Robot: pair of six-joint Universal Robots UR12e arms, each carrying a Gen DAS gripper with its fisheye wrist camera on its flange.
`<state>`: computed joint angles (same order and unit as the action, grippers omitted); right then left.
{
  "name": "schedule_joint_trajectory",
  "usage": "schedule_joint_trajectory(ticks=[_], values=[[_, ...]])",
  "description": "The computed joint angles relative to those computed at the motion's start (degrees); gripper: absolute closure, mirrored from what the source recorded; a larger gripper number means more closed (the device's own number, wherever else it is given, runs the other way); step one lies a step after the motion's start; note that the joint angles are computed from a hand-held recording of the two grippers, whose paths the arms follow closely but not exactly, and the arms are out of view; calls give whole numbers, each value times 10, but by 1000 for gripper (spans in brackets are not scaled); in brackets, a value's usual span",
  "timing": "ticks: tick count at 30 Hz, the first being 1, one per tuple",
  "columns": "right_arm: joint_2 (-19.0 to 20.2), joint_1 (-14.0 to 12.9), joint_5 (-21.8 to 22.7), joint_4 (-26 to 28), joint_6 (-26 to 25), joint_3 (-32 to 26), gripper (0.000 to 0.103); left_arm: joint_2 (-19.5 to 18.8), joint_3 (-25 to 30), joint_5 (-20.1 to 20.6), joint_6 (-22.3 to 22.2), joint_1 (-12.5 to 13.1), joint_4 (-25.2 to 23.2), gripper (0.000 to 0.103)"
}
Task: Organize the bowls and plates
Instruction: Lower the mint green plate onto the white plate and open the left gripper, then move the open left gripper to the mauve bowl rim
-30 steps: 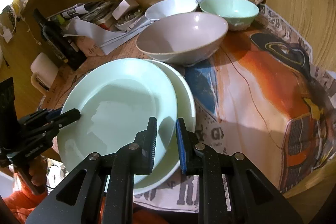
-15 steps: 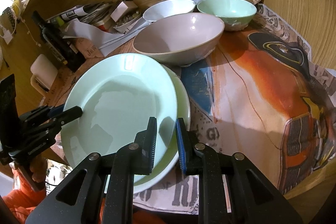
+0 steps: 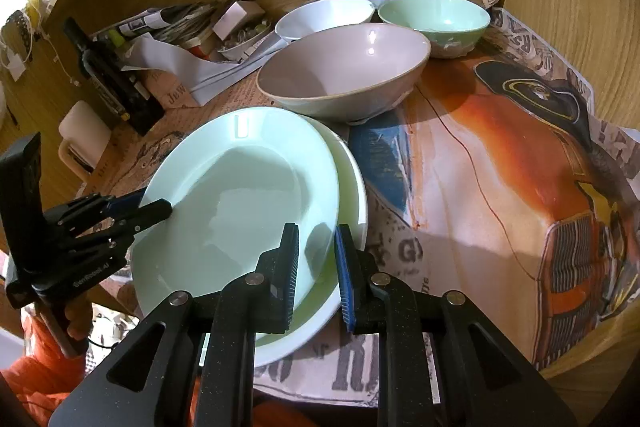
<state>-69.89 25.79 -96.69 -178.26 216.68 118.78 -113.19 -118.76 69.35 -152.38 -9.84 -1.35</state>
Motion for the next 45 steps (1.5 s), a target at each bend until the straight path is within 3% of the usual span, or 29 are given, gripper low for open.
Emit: schedule_joint_trajectory(ticks=[10,13,21,28,45], values=[[-3,12,-67,-22,-26,-1,86,1,7,-15,-9,5,-14,74],[-6,9,-75,-35,-28,2,84,4,9,-16,-27,8,0,68],[-4,7,-133,-71,-38,-2,54,13,22,-19,-50,5,32,37],[4,-5,-156,-100,-54,-15,30,2,57,-4,-72,-11,42,18],[33,-51,-114,-66,-70,-46,30,-62,183,14,-84,-52,-122,18]])
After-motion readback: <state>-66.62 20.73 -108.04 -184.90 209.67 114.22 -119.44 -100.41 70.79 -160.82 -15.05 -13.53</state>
